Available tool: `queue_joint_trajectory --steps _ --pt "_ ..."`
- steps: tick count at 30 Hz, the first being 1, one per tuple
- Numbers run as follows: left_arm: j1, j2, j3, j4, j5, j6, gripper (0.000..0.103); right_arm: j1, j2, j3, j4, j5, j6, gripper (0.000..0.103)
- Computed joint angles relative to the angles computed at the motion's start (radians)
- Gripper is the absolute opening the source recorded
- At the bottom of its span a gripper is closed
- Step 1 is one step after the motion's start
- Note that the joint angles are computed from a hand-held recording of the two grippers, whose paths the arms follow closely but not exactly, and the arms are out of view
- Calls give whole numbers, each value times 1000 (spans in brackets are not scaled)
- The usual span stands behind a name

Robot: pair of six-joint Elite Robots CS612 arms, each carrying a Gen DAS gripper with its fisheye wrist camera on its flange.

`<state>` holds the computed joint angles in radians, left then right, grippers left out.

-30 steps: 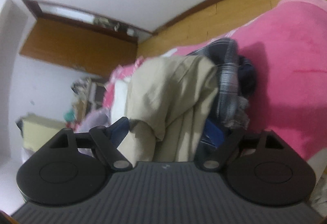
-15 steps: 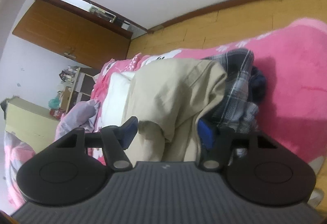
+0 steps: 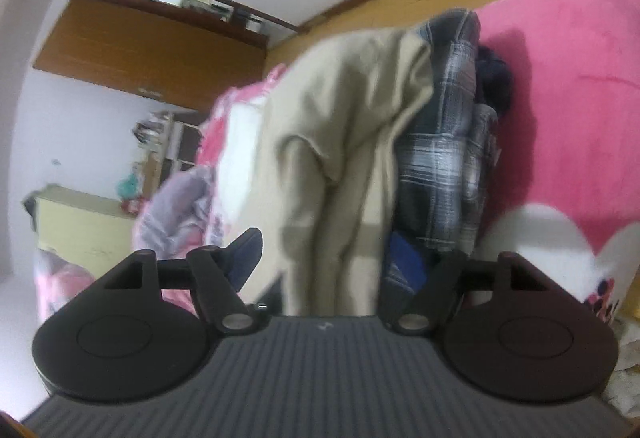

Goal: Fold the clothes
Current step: 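Lower the beige bundle onto the plaid garment beside the white towel with both grippers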

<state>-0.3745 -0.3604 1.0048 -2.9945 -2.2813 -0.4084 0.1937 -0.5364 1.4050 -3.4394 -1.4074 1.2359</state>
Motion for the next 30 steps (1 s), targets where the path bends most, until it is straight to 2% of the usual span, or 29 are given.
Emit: queue_joint_trajectory --steps 4,9,11,12,13,14,16,21,27,30 --pt "0 3 -2 -2 1 5 48 -13 33 -43 -17 1 55 71" --pt "0 14 -12 -13 0 -2 48 -17 52 -80 -20 -7 31 70" --pt "-1 14 -9 -25 7 3 48 -13 56 -82 -12 -25 12 49" --pt "-3 11 -4 -29 13 12 48 -12 57 -83 -14 -32 4 44" --pt "-4 9 1 -33 19 20 48 -10 56 -78 -25 -38 -5 31" --pt "-5 6 6 -38 26 28 48 -8 51 -66 -41 -48 -25 24" --pt "-8 -6 25 -46 39 56 47 -5 44 -44 -78 -64 -63 20" --pt "-13 -41 80 -63 63 126 45 3 23 13 -165 -83 -88 18" --pt "-10 -31 74 -54 38 96 45 2 40 38 -250 -97 -56 17" --pt "-12 -15 55 -67 31 59 46 -19 73 27 -314 -55 1 17"
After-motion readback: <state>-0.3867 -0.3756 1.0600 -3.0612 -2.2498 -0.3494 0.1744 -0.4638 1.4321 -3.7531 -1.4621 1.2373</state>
